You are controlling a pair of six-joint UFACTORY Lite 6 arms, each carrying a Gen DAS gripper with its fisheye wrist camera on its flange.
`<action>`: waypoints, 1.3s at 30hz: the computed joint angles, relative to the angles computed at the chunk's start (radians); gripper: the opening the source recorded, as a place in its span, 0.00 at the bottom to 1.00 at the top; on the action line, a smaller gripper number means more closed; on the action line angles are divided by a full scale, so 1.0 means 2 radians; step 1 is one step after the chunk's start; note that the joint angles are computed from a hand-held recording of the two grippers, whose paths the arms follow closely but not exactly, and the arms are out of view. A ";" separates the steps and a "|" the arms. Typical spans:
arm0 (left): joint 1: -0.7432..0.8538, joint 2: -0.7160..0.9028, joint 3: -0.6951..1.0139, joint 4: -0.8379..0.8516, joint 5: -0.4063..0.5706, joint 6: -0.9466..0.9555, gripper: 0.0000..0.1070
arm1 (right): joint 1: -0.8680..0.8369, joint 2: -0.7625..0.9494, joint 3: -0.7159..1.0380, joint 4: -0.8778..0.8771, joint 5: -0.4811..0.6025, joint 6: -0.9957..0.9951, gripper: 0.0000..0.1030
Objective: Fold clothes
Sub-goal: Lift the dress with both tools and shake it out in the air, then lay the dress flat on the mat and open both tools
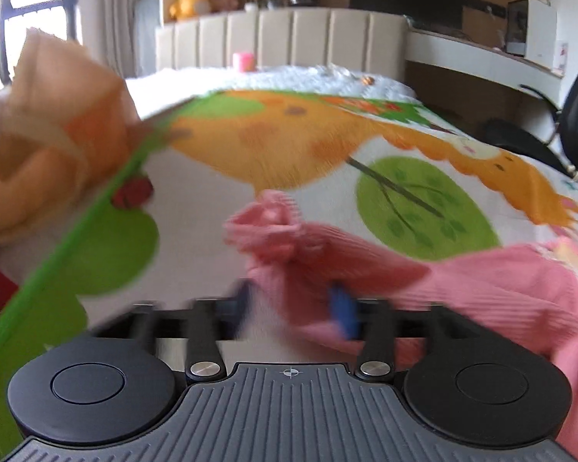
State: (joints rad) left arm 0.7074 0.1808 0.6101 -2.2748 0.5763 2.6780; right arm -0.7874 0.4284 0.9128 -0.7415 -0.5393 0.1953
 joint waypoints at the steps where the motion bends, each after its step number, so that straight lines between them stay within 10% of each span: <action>1: 0.016 -0.009 -0.004 0.052 0.004 -0.045 0.74 | -0.009 -0.046 -0.028 -0.030 -0.015 0.039 0.49; 8: 0.075 -0.076 -0.015 0.297 0.095 -0.298 0.87 | 0.128 -0.220 -0.109 -0.315 -0.067 0.351 0.64; 16: 0.041 -0.085 -0.082 0.339 0.177 -0.250 0.89 | 0.446 0.018 0.120 -0.345 0.079 0.507 0.64; 22: 0.041 -0.014 -0.092 0.404 0.242 -0.195 0.90 | 0.453 0.160 0.292 -0.534 -0.018 0.769 0.67; 29: 0.010 0.011 -0.105 0.446 0.245 -0.160 0.91 | 0.480 0.195 0.323 -0.211 0.115 0.528 0.66; 33: -0.001 0.026 -0.100 0.429 0.228 -0.158 0.91 | 0.440 0.143 0.244 -0.161 0.067 0.459 0.66; 39: -0.021 -0.004 -0.119 0.396 0.200 -0.142 0.92 | 0.303 -0.160 -0.062 -0.153 -0.003 0.261 0.67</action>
State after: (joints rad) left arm 0.6651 0.1730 0.3713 -1.4834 0.9763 2.3947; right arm -0.1820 0.1087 0.7886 -1.0466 -0.5454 0.7164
